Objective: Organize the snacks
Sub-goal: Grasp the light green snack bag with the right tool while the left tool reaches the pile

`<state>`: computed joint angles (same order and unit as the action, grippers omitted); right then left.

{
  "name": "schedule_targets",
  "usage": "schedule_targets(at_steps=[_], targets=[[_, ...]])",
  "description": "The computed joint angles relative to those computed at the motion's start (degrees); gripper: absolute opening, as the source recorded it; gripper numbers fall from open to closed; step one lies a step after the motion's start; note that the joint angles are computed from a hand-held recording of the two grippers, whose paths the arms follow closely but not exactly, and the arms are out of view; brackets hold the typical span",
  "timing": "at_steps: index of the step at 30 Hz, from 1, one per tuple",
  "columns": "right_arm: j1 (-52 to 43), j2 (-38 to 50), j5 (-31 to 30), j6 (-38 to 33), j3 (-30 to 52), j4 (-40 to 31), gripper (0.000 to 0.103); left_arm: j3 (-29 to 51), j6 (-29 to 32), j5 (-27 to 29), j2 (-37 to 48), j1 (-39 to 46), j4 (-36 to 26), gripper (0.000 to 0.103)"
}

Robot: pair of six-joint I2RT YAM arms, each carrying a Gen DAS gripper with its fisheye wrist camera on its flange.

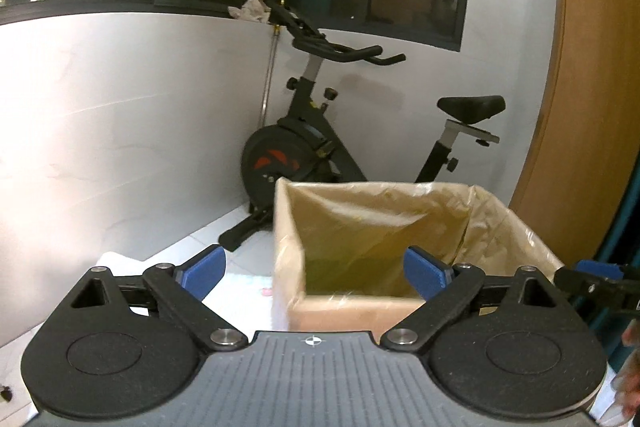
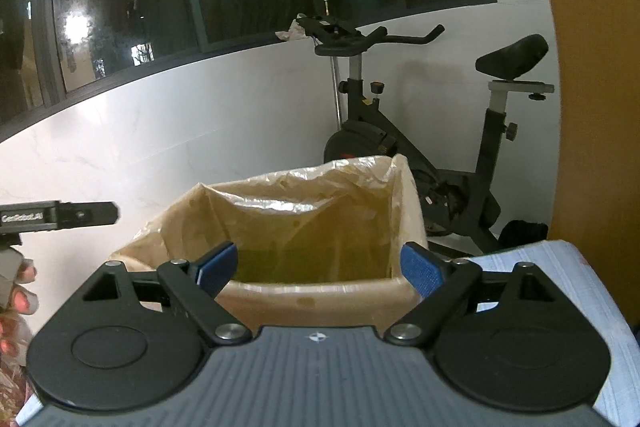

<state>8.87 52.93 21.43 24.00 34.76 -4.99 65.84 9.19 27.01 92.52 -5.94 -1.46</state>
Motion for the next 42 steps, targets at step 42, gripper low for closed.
schedule_targets(at_steps=[42], targets=[[8.21,10.13,-3.25,6.78,-16.21,2.84,0.090,-22.29,4.79,2.93,-2.02,11.40,3.87,0.093]])
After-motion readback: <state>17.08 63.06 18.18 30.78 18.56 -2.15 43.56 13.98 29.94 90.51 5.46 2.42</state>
